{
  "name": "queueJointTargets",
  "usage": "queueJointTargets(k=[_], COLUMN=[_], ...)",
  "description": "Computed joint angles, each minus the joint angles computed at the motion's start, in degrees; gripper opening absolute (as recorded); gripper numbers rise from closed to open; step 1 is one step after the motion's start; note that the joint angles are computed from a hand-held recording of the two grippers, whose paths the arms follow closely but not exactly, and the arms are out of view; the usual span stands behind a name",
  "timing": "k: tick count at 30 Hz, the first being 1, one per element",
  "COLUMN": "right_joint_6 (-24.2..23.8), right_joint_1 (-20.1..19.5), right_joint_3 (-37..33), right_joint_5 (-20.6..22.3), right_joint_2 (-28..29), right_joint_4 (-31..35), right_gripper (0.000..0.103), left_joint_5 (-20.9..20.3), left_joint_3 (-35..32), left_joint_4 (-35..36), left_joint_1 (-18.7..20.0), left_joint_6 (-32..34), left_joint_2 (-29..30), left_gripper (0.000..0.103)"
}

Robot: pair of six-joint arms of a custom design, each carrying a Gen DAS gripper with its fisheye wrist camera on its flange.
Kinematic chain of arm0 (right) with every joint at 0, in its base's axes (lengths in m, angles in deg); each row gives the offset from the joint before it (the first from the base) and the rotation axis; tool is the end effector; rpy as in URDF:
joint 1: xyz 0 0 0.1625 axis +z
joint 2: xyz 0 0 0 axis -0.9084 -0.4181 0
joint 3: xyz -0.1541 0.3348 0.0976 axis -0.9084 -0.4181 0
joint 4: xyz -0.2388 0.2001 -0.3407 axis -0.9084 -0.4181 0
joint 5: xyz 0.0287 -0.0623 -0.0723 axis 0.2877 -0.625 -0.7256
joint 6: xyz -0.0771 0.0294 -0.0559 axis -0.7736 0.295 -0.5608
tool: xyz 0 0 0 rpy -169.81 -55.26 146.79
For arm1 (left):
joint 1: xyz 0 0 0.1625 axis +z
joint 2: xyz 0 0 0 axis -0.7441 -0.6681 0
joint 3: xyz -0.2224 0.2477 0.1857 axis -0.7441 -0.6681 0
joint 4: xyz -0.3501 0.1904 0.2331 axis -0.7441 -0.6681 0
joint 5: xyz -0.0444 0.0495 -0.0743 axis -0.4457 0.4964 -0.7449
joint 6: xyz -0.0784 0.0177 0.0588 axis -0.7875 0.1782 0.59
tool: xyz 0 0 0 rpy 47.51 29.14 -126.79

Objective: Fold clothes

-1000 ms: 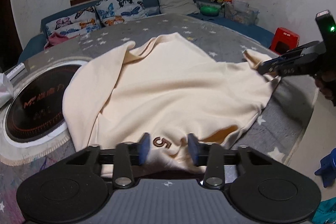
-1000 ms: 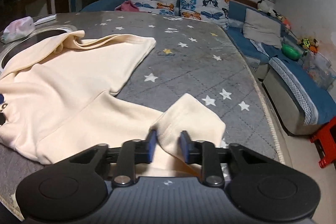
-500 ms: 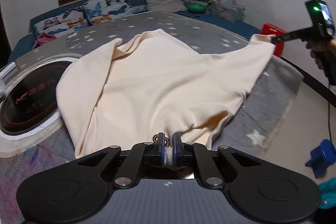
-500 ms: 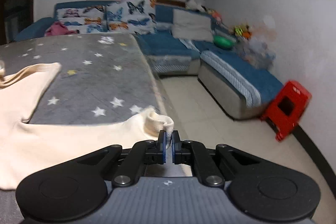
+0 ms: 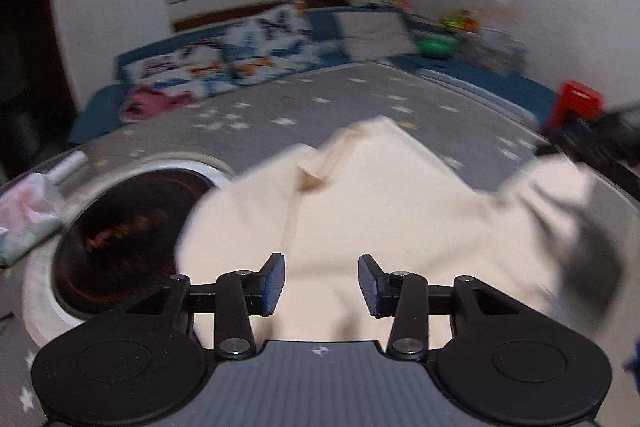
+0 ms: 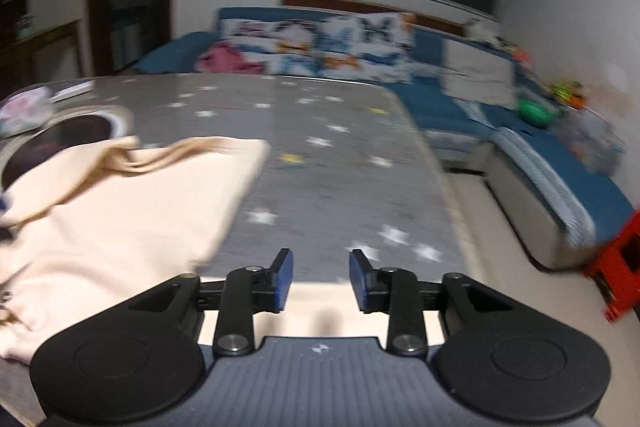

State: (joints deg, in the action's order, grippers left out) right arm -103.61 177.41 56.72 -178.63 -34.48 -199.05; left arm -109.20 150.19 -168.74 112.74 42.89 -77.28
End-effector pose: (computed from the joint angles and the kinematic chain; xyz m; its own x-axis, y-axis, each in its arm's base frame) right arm 0.2636 -0.4428 0.0380 -0.5850 -0.3547 0.7293 -0.7518 0.5746 -0.3235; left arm 0.0335 -0.3991 0.2622 -0.6333 0.1653 -0.7560 0.6716 0.6027 -0.4309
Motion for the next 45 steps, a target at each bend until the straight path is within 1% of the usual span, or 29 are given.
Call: queueJointTargets(k=[2,3,8,9,11,13,14,17,21,23,27,30,33,36,39,40,43,45], right_joint_6=[-0.6,-0.9,-2.5,-2.9,-3.2,-3.4,-3.6,-3.9,-3.7,-3.2,-3.4,-3.8,-3.9,-3.9,-4.1,-3.8,-2.7,-2.5], right_joint_1=[0.8,1.1,2.1,2.1,2.0,1.6,1.4,1.0,0.4,0.2,0.0,0.2,0.3,0.4,0.4,0.4,0.5,0.6], right_joint_3=[-1.9,-2.7,-7.0,-8.0,-9.6,-11.3,-12.3,-15.0,-18.1,-19.2,-20.2,-20.7,-21.1,-21.3,-21.5,-21.6,-22.0,-22.4], right_joint_5=[1.4,2.0,4.8,5.1,5.4,5.9,6.0,6.2,5.7,5.5,5.5,4.9,4.5,4.3,4.1,4.0,3.9,3.7], right_joint_2=[1.7,2.3,5.7,6.4,7.5,8.7,9.3,11.4,14.0,14.9,15.8,16.2,16.5,16.7,17.1,17.1,17.1,17.4], right_joint_4=[2.2,3.2,7.6,8.5,10.1,11.9,12.7,14.6,16.7,17.4,17.6,17.5,17.3,17.2,16.8,16.8,17.2,17.1], right_gripper=[0.033,0.034,0.035,0.036,0.036,0.036,0.036,0.036,0.036,0.036,0.036,0.039,0.039,0.039,0.042,0.042,0.042,0.041], left_joint_5=[3.0,3.8,4.8,5.1,6.0,5.6,5.0,4.2,4.5,6.0,9.3,12.8,15.4,17.7,20.6,20.7,20.7,18.5], left_joint_3=[-3.3,-4.8,-11.2,-12.1,-13.9,-14.6,-14.6,-14.4,-13.6,-13.0,-12.1,-11.2,-9.7,-7.4,-5.8,-5.4,-4.3,-3.7], left_joint_4=[-8.2,-10.8,-18.7,-20.4,-21.9,-21.2,-21.2,-22.6,-23.5,-24.6,-26.4,-26.0,-21.7,-12.3,-8.4,-7.2,-4.0,-2.8], left_joint_1=[0.6,1.1,3.8,4.3,5.3,6.2,6.6,7.2,7.7,8.0,9.0,10.6,12.8,14.9,15.9,15.7,14.7,13.0], left_joint_6=[2.5,3.7,8.5,9.9,11.2,10.3,10.0,9.4,7.3,6.7,5.0,1.6,-3.8,-11.2,-14.1,-14.8,-16.3,-15.3], left_joint_2=[8.1,11.3,22.7,24.6,27.3,27.3,26.9,25.0,20.9,18.7,14.2,10.1,5.1,-0.9,-4.4,-5.5,-8.6,-9.6], left_gripper=[0.047,0.047,0.047,0.045,0.024,0.017,0.013,0.011,0.010,0.006,0.006,0.006,0.006,0.012,0.013,0.015,0.015,0.015])
